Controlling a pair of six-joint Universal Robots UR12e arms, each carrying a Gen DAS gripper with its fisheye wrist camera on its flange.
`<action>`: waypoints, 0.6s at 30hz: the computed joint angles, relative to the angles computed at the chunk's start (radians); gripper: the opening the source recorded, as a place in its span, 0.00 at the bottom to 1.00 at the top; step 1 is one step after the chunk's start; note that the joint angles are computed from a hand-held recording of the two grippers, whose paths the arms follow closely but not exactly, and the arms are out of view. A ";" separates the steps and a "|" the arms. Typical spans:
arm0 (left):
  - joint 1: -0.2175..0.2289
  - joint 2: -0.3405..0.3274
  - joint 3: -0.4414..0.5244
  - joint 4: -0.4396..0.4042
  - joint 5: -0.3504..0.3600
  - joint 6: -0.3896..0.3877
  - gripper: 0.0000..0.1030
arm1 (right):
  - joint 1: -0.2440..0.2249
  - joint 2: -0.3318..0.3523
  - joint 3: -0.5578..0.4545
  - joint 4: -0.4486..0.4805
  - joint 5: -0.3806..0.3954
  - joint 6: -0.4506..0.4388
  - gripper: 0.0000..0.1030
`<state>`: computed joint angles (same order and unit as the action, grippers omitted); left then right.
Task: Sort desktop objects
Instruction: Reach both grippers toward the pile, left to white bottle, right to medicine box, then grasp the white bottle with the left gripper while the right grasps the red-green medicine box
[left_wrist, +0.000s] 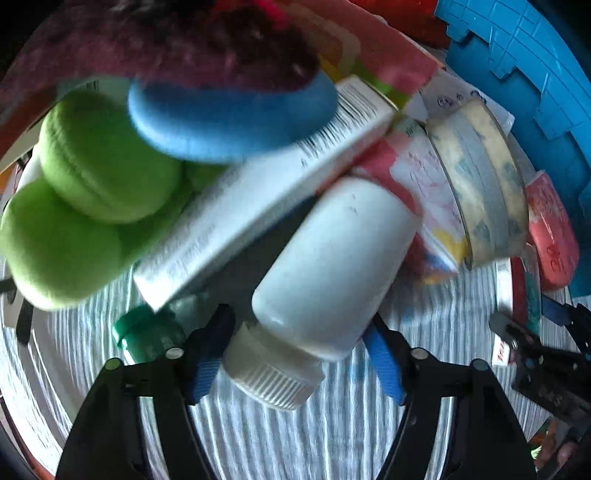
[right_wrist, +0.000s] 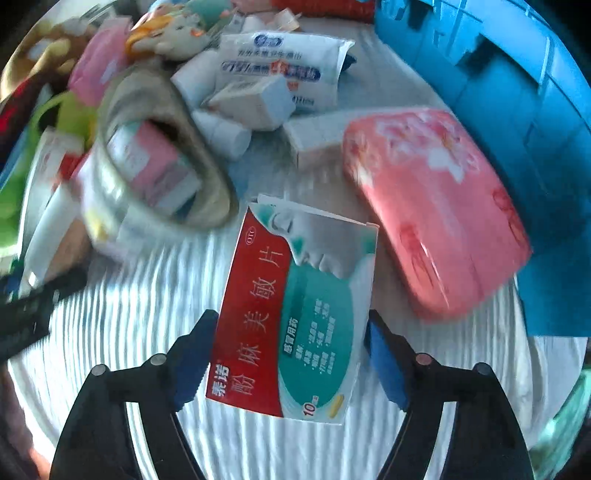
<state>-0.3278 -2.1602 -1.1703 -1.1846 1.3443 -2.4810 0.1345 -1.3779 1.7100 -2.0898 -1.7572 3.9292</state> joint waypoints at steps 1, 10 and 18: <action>-0.001 0.008 -0.010 -0.008 0.008 0.002 0.59 | 0.000 -0.010 0.006 0.014 0.014 -0.015 0.75; -0.006 0.058 -0.056 -0.015 0.003 -0.005 0.57 | -0.035 -0.081 0.056 0.023 0.122 -0.062 0.89; -0.053 0.035 -0.028 0.021 0.064 -0.049 0.57 | -0.065 -0.080 0.025 0.050 0.122 -0.053 0.79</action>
